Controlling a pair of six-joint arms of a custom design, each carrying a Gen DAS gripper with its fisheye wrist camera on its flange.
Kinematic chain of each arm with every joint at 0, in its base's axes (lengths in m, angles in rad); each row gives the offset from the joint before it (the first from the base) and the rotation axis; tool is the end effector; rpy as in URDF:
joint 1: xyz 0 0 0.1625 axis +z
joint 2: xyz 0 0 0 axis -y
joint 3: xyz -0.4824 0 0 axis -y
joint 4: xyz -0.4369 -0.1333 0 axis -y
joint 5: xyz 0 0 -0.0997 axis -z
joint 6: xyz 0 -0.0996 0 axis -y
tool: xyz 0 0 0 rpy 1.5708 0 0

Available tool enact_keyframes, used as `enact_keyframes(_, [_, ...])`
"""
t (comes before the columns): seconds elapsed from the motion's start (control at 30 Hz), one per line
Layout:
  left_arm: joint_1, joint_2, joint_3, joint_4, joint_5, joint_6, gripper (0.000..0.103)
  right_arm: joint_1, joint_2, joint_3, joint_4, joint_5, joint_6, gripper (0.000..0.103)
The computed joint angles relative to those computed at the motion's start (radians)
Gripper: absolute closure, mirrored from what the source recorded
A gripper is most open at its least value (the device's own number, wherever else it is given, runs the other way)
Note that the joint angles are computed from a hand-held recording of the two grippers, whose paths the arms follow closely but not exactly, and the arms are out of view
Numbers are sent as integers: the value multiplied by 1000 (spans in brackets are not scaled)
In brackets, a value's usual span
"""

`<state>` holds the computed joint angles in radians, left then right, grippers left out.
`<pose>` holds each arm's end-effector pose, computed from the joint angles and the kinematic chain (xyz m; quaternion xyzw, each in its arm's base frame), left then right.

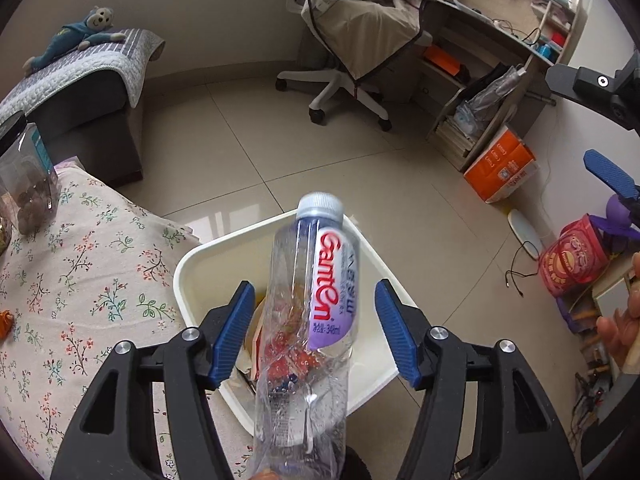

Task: Collect trash
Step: 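Carry the bottle and orange peel over the white bin and release both, then grasp the remaining orange peel on the table with the left tool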

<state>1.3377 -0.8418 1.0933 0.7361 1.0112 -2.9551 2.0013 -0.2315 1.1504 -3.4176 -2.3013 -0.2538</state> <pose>0.0177 -0.7316 0.2882 0.1141 0.9169 -0.2824 0.2580 0.4170 -0.7479 -0.0388 0.1297 -0.8405 0.4445 0.2813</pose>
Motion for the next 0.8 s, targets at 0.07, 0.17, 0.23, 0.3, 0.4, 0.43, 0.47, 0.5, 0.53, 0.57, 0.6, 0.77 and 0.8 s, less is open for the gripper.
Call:
enact_keyframes(0.07, [0,-8,9,-5,-3,13,34,1,5,-6,0,-6,-5,7])
enact_keyframes(0.17, [5,-24,22,-14,-22,24,29,7,22,-28,12,-25,-29,7])
enact_keyframes(0.23, [13,-39,32,-21,-39,35,29,12,33,-40,24,-31,-46,7])
enact_keyframes(0.3, [23,-55,39,-28,-65,53,27,18,45,-51,47,-26,-57,7])
enact_keyframes(0.4, [42,-76,42,-33,-121,86,26,30,70,-81,103,-19,-83,7])
enact_keyframes(0.43, [50,-82,41,-34,-144,99,26,34,78,-90,123,-16,-90,7])
enact_keyframes(0.47, [60,-91,41,-35,-163,110,26,38,87,-102,149,-12,-95,7])
enact_keyframes(0.5, [72,-99,38,-33,-181,123,26,43,95,-112,175,-8,-98,7])
enact_keyframes(0.53, [84,-104,31,-27,-202,133,26,46,102,-122,204,-3,-101,7])
enact_keyframes(0.57, [96,-108,23,-20,-223,141,25,50,111,-135,236,1,-102,7])
enact_keyframes(0.6, [109,-112,16,-16,-245,153,25,54,121,-149,265,4,-103,7])
enact_keyframes(0.77, [190,-117,-51,30,-334,181,24,72,172,-218,386,11,-123,7])
enact_keyframes(0.8, [208,-110,-76,52,-347,172,24,76,180,-230,406,14,-125,7])
